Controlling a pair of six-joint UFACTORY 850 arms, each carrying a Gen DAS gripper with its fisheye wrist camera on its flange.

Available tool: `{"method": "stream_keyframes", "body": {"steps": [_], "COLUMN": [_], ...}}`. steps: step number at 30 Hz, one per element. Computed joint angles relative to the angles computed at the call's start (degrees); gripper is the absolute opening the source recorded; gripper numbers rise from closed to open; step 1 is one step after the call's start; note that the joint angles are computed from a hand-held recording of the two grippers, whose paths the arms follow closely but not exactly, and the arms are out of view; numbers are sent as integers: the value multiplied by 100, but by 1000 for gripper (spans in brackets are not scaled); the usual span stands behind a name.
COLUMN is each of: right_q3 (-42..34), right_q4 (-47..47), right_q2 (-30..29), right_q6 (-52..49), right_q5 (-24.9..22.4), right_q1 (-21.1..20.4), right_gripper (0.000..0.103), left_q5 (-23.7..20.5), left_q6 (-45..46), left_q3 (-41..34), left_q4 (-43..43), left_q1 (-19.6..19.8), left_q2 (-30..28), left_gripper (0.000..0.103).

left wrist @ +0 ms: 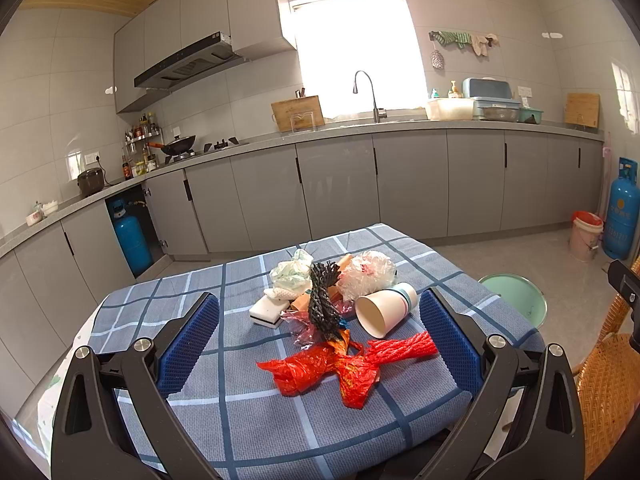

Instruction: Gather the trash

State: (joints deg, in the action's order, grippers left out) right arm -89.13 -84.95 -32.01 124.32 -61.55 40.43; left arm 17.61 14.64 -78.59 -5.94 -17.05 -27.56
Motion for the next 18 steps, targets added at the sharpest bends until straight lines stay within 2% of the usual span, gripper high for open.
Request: {"method": "stream_keyframes", "body": {"steps": [6,10,15,18], "right_q3": [-17,-114,-417,-740], "right_q4": [14,11,118,240], "right_q2": [-14,-122,-438,-751], "right_q6": [-12,-25,-219,-500], "right_q5": [56,197,447,548], "right_q1": [-24,-92,-262,-363], "right_gripper": [98,98,98,98], "left_q5": [-47,-68,-205,-264], "left_q6": [155,602,2304,3676], "left_q3": [-52,-194,-681,-1069], "left_q4": [-166,-606,-2416,-3841], "left_q1": [-4,19,116,187], "left_q2": [-27,-171,-620,-984], "left_gripper": [99,99,99,98]}}
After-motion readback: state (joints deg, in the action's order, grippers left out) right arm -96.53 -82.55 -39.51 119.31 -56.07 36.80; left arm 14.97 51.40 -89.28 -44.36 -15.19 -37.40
